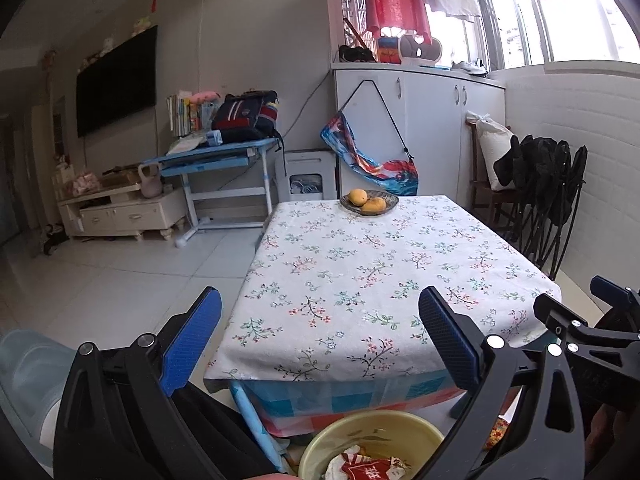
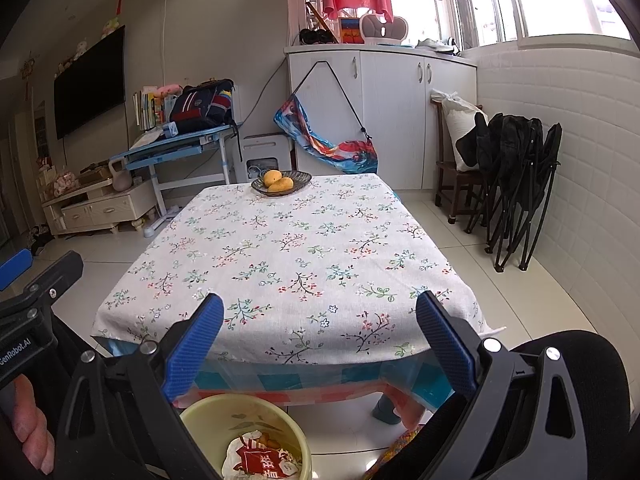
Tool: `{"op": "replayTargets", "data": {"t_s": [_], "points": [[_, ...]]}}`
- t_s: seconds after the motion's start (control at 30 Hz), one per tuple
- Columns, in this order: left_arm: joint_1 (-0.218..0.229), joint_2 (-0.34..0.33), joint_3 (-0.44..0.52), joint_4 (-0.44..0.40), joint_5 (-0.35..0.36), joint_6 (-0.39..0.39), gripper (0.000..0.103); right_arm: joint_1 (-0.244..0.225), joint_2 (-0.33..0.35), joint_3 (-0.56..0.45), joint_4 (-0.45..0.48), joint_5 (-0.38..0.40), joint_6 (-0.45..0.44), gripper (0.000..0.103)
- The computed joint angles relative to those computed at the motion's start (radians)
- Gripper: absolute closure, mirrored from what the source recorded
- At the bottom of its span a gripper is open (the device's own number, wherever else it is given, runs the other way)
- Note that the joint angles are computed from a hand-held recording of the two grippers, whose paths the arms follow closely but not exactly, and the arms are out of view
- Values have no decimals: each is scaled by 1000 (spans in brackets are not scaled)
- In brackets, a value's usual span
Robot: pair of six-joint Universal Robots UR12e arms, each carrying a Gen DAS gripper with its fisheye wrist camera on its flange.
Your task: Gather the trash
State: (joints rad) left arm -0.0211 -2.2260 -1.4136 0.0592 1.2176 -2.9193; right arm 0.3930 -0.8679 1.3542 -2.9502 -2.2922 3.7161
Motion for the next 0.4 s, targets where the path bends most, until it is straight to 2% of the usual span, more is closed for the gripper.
{"op": "replayTargets", "data": {"t_s": [0.13, 0.27, 0.4], "points": [[3, 3, 9, -53, -19, 6, 7, -6, -3, 3, 1, 23, 22, 9], [4, 9, 12, -107, -30, 32, 7, -27, -3, -12, 45, 90, 58, 8], [7, 13, 16, -154, -19, 29, 7, -52, 6, -48, 124, 173, 53, 8]]}}
